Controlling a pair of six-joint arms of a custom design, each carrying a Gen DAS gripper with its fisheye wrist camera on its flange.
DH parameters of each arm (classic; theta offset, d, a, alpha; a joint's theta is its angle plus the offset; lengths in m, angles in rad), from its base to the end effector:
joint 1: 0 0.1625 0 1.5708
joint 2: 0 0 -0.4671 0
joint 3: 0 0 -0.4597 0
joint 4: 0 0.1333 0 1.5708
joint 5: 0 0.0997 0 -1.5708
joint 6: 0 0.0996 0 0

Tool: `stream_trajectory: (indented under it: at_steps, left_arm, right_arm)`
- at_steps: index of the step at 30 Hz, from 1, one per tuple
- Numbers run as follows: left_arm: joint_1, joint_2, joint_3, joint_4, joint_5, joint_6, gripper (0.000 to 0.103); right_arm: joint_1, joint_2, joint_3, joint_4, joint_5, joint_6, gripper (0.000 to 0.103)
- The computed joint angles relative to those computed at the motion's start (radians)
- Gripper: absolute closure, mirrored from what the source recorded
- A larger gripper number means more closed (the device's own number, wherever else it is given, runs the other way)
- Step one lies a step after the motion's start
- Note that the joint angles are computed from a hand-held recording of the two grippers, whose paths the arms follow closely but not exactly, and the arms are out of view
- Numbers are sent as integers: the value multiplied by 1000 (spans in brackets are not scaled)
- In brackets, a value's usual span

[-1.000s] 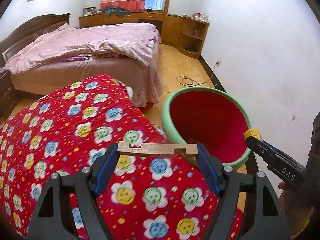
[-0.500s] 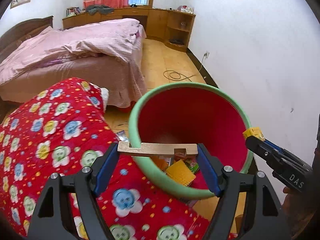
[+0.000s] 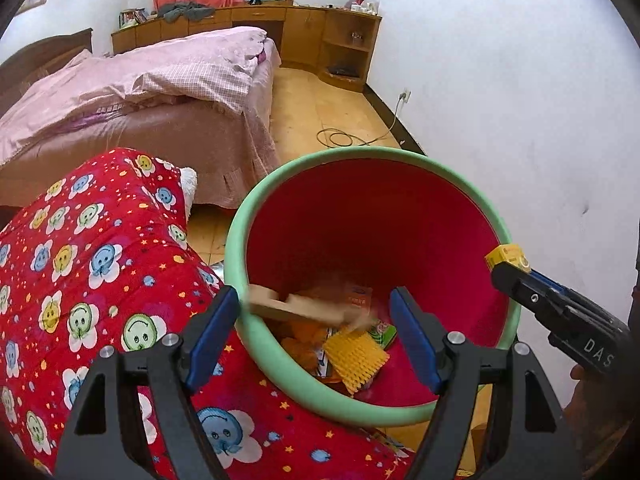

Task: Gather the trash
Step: 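Open both grippers to drop the box and stick into the bucket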

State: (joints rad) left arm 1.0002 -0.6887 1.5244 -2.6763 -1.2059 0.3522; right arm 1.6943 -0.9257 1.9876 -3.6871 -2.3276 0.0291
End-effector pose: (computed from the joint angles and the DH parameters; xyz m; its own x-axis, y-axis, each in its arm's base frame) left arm -0.2845 -0.7559 0.0553 -0.6065 0.6783 -0.4148 0.7776 0.6149 -0.1315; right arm 0.1404 -0.6043 0.1852 -0.7965 0.5170 0.3136 -0.0377 0.4751 -0.8791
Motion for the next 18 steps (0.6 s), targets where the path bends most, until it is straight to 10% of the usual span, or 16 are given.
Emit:
stream_trajectory:
  at_steps: [18]
  left_arm:
    - [-4,-34,31,-2,14,-33,26]
  right_arm:
    - [-15,-12,15,7,52,22,41]
